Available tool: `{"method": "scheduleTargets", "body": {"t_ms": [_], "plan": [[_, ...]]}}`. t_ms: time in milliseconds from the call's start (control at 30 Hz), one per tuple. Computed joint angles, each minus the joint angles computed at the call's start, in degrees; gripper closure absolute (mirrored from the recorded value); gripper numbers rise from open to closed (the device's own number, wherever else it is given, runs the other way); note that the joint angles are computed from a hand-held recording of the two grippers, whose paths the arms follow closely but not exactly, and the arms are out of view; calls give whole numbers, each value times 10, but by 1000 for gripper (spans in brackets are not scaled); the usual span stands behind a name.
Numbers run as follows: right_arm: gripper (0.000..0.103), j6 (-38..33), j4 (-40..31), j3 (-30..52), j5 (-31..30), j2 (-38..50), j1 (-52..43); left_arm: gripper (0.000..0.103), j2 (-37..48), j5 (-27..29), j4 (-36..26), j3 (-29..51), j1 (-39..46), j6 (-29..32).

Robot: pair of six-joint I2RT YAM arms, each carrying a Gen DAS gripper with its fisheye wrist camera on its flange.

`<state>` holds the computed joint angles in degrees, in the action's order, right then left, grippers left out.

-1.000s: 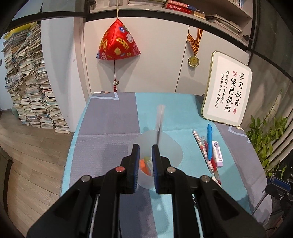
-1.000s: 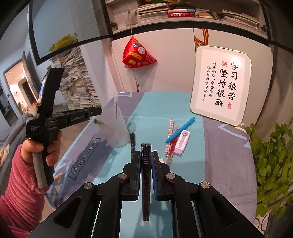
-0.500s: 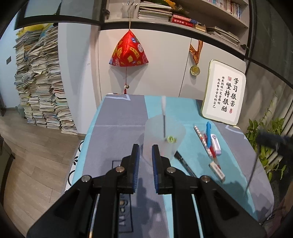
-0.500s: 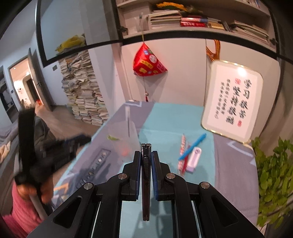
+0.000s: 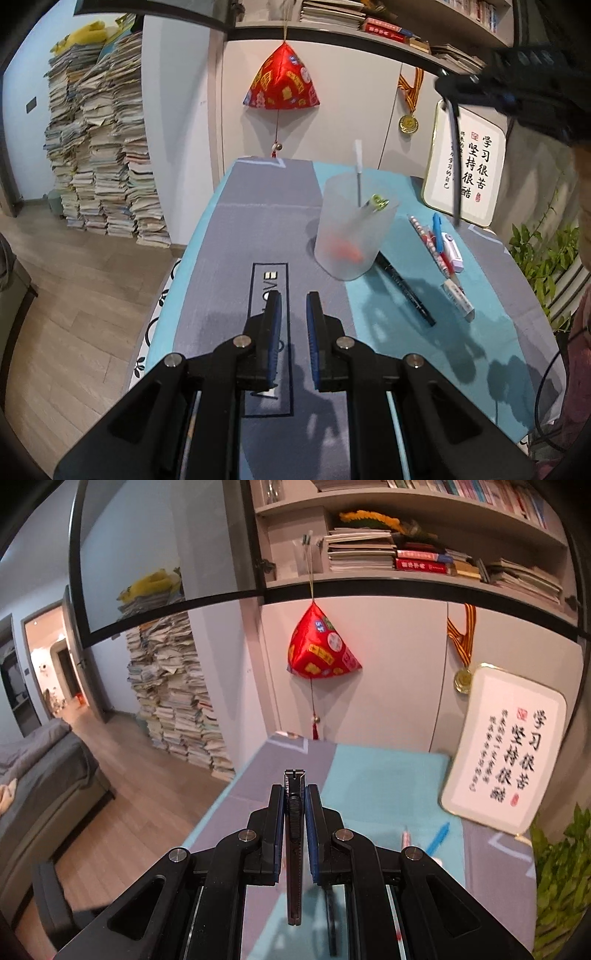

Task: Organize stationery
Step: 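Lower the silver pen into the frosted cup and open the right tool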

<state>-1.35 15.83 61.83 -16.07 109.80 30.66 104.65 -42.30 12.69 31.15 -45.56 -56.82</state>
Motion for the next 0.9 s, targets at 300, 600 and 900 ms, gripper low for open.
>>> {"method": "scheduleTargets", "body": {"t_ms": [300, 600, 900], "plan": [[91, 11, -15, 78, 51, 62, 33, 92, 13, 14, 39, -15, 19, 13], [91, 18, -7, 140, 84, 118, 45, 92, 31, 36, 66, -17, 38, 29], [91, 19, -34, 172, 81, 163, 39, 92, 40, 52, 77, -15, 48, 38]]}}
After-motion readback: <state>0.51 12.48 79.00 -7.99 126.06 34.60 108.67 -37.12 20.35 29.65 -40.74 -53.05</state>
